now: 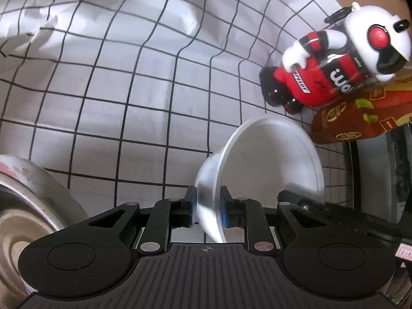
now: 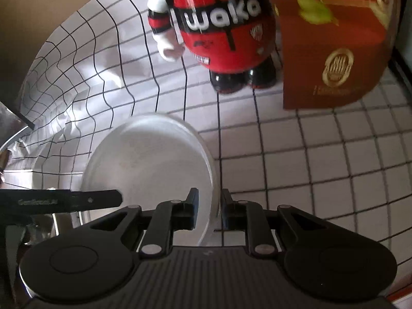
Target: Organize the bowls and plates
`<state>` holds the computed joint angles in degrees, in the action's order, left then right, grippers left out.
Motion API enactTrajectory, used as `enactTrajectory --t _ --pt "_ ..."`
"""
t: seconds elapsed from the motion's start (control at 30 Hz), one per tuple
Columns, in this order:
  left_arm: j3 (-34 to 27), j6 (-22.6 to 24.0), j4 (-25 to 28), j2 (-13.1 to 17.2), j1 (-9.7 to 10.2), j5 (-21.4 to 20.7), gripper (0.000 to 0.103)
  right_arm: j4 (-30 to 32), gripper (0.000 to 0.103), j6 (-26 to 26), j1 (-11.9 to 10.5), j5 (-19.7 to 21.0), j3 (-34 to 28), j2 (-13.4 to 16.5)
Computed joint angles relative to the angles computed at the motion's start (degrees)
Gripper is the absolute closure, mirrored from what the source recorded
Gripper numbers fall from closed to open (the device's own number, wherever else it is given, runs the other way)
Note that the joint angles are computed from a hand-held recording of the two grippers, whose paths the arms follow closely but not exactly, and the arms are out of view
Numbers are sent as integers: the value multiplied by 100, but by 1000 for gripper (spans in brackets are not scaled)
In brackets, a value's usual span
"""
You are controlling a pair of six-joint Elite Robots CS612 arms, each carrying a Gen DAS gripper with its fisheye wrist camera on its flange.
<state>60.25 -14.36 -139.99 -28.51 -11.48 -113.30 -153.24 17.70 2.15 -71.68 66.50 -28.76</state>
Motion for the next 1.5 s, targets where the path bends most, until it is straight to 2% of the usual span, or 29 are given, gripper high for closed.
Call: enactTrajectory --t 0.13,0.23,0.3,0.4,0.5,0.57,0.7,0.83,0.97,1.13,1.37,1.5 --pt "-35 -95 -146 53 4 29 80 65 82 28 1 73 -21 36" --pt "15 -223 -471 26 5 26 80 -110 81 1 28 -29 16 -10" --pt "124 -240 -825 -65 26 -115 79 -390 81 -66 41 -159 148 -119" --pt "349 -187 -1322 -269 44 -287 75 -841 81 -129 9 -125 421 -330" --pt "615 -112 -1537 -523 39 -364 74 -1189 81 -127 -20 -112 693 -561" --pt "811 -39 -1506 -709 30 -402 75 -1323 81 -188 -16 -149 904 -753" --pt "1245 391 -1152 -1097 76 -571 77 -1643 81 -769 5 -95 1448 -1148" --pt "1716 819 -698 -1422 100 -486 78 -1375 80 -1227 19 202 1764 -1370" --pt "2011 852 -607 -1508 97 -358 78 -926 80 -1597 79 200 1857 -1430" --pt "2044 339 -384 -1330 149 -439 81 -443 80 -1815 132 216 1811 -1359" --pt "2411 360 -979 -1524 83 -37 79 -577 80 -1970 175 23 1788 -1320" --pt "2420 369 -923 -1546 74 -46 78 -573 80 -2012 155 71 1730 -1279"
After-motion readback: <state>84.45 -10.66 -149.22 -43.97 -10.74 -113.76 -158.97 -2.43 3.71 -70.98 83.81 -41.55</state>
